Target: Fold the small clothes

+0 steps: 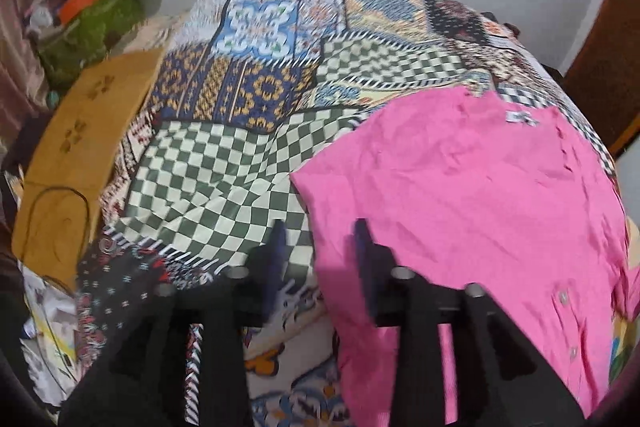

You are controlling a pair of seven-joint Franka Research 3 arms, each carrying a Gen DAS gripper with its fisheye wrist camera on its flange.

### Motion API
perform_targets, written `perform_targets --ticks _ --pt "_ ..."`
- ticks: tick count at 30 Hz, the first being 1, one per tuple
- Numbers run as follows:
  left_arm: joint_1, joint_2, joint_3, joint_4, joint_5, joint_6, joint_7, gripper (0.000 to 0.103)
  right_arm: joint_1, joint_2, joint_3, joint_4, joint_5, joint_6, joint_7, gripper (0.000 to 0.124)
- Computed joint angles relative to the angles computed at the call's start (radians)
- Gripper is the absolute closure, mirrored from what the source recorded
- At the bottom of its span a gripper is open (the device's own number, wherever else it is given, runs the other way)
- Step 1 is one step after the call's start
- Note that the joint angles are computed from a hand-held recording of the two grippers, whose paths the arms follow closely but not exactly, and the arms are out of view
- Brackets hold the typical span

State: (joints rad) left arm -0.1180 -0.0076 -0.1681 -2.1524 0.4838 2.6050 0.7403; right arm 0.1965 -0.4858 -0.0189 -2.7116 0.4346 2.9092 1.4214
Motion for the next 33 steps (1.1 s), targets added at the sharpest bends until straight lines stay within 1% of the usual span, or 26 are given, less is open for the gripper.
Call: perform_targets --ticks 3,4,6,7,8,9,11,12,14,17,19,22,24,26,27,28,29,30,32,33 --pt "-0.013 -0.053 -0.015 -0.031 0.055 -0.008 -0.006 0.059 0.06 -0.047 -0.022 0.02 0.029 0.009 -0.038 0.118" --pt "-0.015 -0.066 -0.019 -0.038 0.058 -0.011 -0.003 0.059 0.085 -0.053 -0.037 0.033 0.045 0.008 -0.058 0.118" --pt "-0.022 -0.097 -0.025 -0.058 0.053 -0.005 0.013 0.057 0.127 -0.069 -0.044 0.061 0.07 0.015 -0.089 0.118" --pt "-0.025 -0.117 -0.028 -0.073 0.048 0.006 0.02 0.056 0.15 -0.068 -0.049 0.079 0.083 0.018 -0.108 0.118" --pt "-0.027 -0.136 -0.031 -0.087 0.047 0.017 0.022 0.05 0.187 -0.062 -0.065 0.108 0.105 0.018 -0.136 0.118" --pt "-0.026 -0.147 -0.035 -0.096 0.05 0.024 0.019 0.045 0.217 -0.053 -0.08 0.135 0.128 0.014 -0.161 0.118" --pt "-0.029 -0.177 -0.041 -0.12 0.047 0.044 0.018 0.043 0.277 -0.022 -0.097 0.199 0.181 0.009 -0.213 0.118" --pt "-0.032 -0.19 -0.042 -0.13 0.037 0.052 0.026 0.043 0.298 -0.003 -0.095 0.232 0.203 0.011 -0.237 0.118" --pt "-0.036 -0.21 -0.043 -0.146 0.018 0.064 0.04 0.043 0.316 0.036 -0.073 0.285 0.228 0.016 -0.271 0.118" --pt "-0.041 -0.242 -0.04 -0.176 -0.018 0.081 0.058 0.043 0.37 0.112 -0.067 0.378 0.307 -0.006 -0.349 0.118" --pt "-0.042 -0.263 -0.035 -0.199 -0.046 0.096 0.069 0.041 0.379 0.168 -0.048 0.432 0.343 -0.023 -0.385 0.118" --pt "-0.037 -0.278 -0.035 -0.22 -0.07 0.098 0.072 0.04 0.386 0.289 -0.022 0.539 0.401 -0.087 -0.42 0.118" --pt "-0.034 -0.285 -0.036 -0.23 -0.081 0.095 0.077 0.04 0.375 0.361 0.008 0.601 0.408 -0.141 -0.409 0.114" --pt "-0.032 -0.285 -0.035 -0.234 -0.09 0.087 0.083 0.04 0.357 0.419 0.04 0.652 0.387 -0.194 -0.38 0.114" --pt "-0.033 -0.281 -0.033 -0.232 -0.099 0.083 0.089 0.04 0.348 0.437 0.056 0.668 0.371 -0.209 -0.37 0.105" --pt "-0.034 -0.279 -0.031 -0.233 -0.107 0.085 0.094 0.04 0.338 0.438 0.071 0.669 0.363 -0.218 -0.369 0.099" --pt "-0.036 -0.275 -0.027 -0.231 -0.119 0.088 0.101 0.04 0.329 0.44 0.087 0.669 0.356 -0.211 -0.375 0.086" --pt "-0.041 -0.265 -0.022 -0.226 -0.137 0.097 0.111 0.04 0.321 0.433 0.102 0.657 0.354 -0.185 -0.388 0.076" --pt "-0.048 -0.241 -0.017 -0.209 -0.168 0.107 0.127 0.04 0.302 0.406 0.128 0.623 0.349 -0.131 -0.409 0.073" --pt "-0.055 -0.223 -0.013 -0.195 -0.19 0.113 0.139 0.04 0.292 0.394 0.132 0.608 0.337 -0.12 -0.408 0.072"
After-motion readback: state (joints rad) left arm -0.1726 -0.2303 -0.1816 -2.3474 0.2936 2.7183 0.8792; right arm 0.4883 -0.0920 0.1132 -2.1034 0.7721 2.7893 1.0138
